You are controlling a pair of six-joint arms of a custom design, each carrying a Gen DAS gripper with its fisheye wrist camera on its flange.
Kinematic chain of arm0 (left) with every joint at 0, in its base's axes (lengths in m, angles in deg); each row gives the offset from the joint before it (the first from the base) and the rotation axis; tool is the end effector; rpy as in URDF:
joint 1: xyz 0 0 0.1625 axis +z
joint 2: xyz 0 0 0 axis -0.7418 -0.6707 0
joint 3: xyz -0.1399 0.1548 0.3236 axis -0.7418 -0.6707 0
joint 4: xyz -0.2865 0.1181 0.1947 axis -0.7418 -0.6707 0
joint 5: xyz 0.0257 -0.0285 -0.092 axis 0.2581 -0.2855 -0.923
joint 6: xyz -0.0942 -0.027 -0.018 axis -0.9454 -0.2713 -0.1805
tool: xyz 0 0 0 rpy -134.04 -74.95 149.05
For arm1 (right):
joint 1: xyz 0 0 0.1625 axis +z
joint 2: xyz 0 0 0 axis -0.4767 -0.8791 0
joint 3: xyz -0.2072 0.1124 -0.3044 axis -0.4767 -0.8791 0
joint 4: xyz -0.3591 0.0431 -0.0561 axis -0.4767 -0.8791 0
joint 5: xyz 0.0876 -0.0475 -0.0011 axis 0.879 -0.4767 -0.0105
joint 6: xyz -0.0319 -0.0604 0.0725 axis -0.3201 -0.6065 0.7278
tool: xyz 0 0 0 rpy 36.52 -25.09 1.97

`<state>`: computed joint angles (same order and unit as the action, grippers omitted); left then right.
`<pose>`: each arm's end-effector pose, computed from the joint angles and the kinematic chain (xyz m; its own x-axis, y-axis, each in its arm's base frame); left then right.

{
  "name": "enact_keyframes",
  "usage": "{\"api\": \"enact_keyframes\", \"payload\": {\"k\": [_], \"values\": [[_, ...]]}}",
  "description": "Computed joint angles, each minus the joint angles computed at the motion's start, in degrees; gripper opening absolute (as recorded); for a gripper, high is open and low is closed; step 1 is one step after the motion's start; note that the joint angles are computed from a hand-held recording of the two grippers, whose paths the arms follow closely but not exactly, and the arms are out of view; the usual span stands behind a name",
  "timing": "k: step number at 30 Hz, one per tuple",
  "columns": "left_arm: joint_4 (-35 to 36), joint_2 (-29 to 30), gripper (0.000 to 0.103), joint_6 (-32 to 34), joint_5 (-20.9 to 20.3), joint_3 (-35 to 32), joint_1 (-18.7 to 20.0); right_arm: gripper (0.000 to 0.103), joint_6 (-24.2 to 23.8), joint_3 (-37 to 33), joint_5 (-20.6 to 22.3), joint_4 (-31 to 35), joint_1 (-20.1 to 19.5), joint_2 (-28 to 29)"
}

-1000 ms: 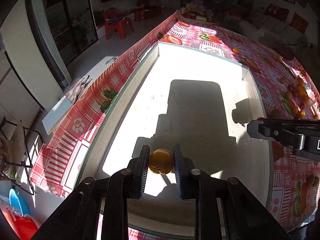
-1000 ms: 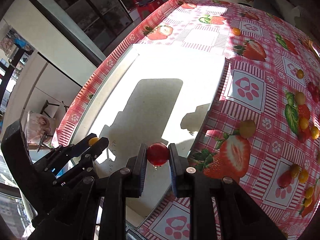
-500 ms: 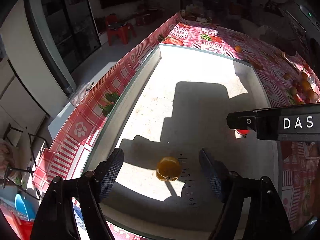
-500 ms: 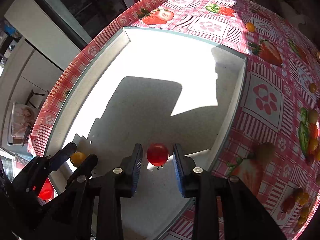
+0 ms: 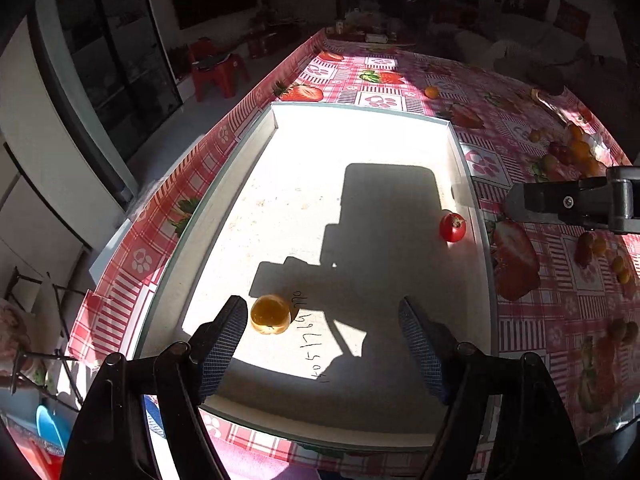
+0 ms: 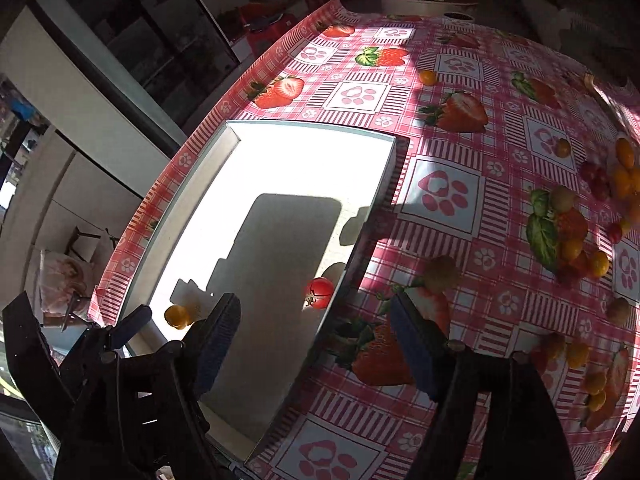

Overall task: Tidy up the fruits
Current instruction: 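Open the left tool over the tray while the right tool releases its tomato, then move both open tools back over the fruits on the table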

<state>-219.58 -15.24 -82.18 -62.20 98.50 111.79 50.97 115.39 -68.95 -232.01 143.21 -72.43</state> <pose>-0.0069 -0.5046 0.2633 -0.6614 -0.0718 -0.7466 0.3860 0.8209 -0.4208 0.3675 -0.5821 -0.0466 -0.8494 -0.3106 0.4267 -0.4120 0.8956 -0.1681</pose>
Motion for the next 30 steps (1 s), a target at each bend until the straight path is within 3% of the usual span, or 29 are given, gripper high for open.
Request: {"api": "enact_keyframes", "payload": {"k": [8, 13, 17, 23, 30], "values": [[2.6, 1.8, 0.079, -1.1, -3.9, 0.5, -5.3, 0.08, 0.9, 16.9, -4.0, -9.9, -3.2, -10.9], [4.0, 6.1, 0.079, -1.3, -6.4, -0.8, -7.8, 0.08, 0.8, 25.8, -9.2, -15.5, -5.7, -17.1], [4.8, 9.6, 0.079, -1.2, -8.3, -2.3, -9.2, 0.08, 1.8, 31.4, -10.9, -18.4, -8.5, -21.6], [5.1, 16.1, 0.079, 0.1, -10.4, -6.8, -9.3, 0.08, 2.9, 36.3, -12.0, -21.0, -11.8, -25.2], [5.1, 21.2, 0.079, 3.2, -11.8, -11.6, -8.5, 0.076, 0.5, 37.0, -11.3, -23.6, -13.1, -25.0]]}}
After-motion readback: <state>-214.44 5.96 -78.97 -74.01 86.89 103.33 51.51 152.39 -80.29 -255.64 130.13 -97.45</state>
